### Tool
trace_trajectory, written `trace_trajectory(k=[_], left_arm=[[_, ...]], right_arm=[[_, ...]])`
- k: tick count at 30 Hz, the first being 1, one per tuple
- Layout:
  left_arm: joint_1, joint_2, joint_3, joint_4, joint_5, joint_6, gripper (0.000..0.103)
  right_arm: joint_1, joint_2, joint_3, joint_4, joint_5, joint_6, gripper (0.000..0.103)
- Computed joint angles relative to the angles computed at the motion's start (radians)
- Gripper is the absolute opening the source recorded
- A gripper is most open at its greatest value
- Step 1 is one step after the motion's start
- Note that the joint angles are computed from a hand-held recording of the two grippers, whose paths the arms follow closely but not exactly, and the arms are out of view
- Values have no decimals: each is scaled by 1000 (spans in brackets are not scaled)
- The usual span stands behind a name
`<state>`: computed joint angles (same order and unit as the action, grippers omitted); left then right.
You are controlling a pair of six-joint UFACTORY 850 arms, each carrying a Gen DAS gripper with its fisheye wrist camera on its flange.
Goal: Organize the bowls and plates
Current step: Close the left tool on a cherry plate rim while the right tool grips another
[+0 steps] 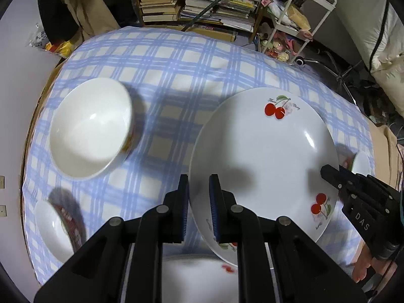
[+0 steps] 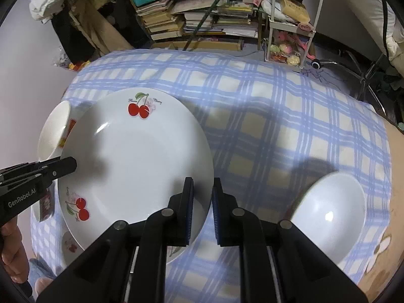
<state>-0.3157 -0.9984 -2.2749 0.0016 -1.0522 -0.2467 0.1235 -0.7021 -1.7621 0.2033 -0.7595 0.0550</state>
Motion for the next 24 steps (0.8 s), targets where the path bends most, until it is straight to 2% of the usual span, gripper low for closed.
trace_trajectory(k=[5,11,24], left_arm=[[0,161,238,13,101,1,15],[10,301,434,20,179,4,15],[41,500,748,12,271,3,15]], right_arm=[[18,88,100,10,47,9,16],[47,187,217,41,113,16,16],[122,300,351,85,202,12,16]])
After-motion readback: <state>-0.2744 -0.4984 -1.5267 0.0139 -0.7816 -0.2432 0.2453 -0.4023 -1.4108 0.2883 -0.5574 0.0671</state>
